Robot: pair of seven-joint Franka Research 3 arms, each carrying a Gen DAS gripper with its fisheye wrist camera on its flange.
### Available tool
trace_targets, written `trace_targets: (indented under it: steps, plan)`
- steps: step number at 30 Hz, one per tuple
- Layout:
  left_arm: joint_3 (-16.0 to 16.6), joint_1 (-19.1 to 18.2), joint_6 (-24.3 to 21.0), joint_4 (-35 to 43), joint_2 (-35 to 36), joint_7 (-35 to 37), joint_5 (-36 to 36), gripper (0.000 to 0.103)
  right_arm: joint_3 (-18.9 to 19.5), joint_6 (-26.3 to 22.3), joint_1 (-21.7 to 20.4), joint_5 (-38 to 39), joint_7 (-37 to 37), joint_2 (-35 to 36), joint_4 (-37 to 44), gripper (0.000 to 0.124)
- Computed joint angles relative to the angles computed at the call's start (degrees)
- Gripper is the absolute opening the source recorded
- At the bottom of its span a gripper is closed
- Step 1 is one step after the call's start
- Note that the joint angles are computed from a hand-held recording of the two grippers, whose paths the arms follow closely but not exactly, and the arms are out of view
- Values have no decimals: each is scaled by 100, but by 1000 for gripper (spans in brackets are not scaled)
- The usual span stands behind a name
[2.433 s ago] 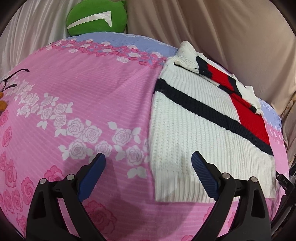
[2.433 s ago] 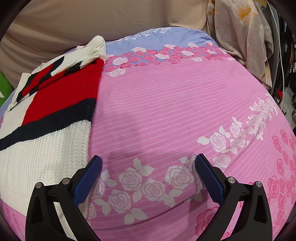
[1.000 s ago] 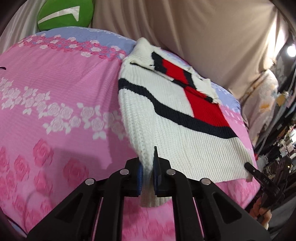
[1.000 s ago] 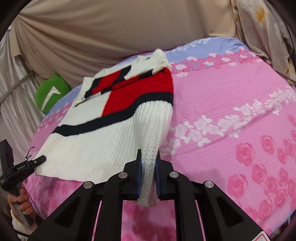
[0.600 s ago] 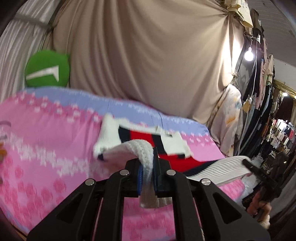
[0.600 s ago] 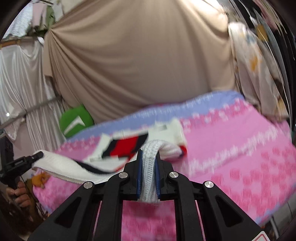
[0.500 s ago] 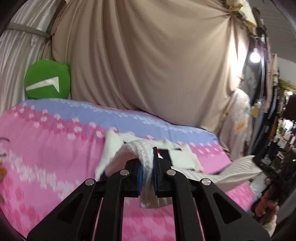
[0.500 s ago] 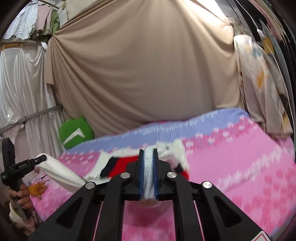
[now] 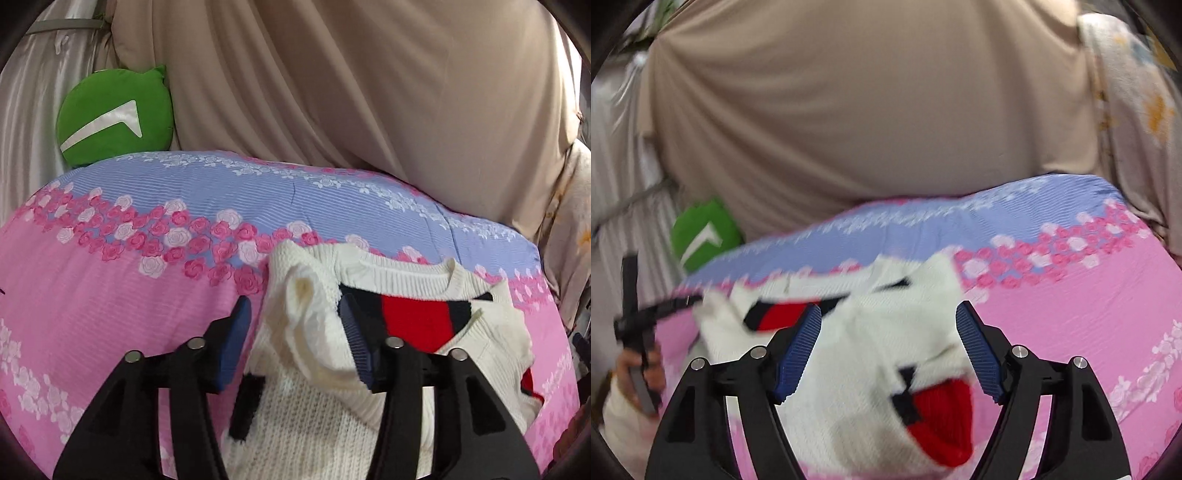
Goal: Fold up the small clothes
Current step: 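Lift the hem with both tools and fold it over toward the collar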
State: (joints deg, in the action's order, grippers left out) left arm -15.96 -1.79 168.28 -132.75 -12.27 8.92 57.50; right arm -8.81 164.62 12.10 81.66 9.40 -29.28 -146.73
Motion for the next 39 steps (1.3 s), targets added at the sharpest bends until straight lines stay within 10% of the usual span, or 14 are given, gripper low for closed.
trace_targets:
  steps: [7, 9, 11, 15, 21, 25, 30, 32, 33, 35, 39]
  plan:
    - [-43, -120, 117, -149, 90, 632, -681, 62, 694, 6, -149, -2430, 1798, 1599, 809, 75]
    - [20, -183, -7, -195, 66, 795, -809, 62, 775, -180, -260, -3089, 2323, 1857, 968, 10]
    - [94, -196, 34, -286, -17, 924, -926, 62, 461, -146, 43, -2407, 1716, 1634, 1000, 8]
    - [30, -10, -43, -219, -71, 845, -753, 63, -101, -234, 117, -603, 560, 1263, 1442, 7]
    - [575, -639, 389, 149, 648, 2562, -2614, 69, 308, -578, -905, -3770, 3900, 3135, 2568, 13]
    - [380, -496, 389, 230, 719, 2333, -2248, 76, 500, -518, -1037, -2080, 2453, 2731, 2251, 41]
    - [191, -385, -12, 641, 906, 1772, -1342, 91, 540, -385, -951, -2576, 2739, 2755, 2250, 55]
    - [298, -498, -52, 854, 1143, 2047, -1646, 71, 561, -369, -945, -2862, 3010, 2848, 2300, 54]
    - [335, -570, -117, 962, 1279, 2489, -2153, 57, 578, -395, -934, -2914, 3064, 2901, 2340, 35]
    - [390, -652, -270, 1139, 1439, 2896, -2759, 7, 624, -368, -913, -2799, 2992, 2848, 2327, 10]
    - [625, -617, 137, 1043, 1025, 1306, -1182, 6, 261, -760, -662, 113, 476, 1753, 1993, 10]
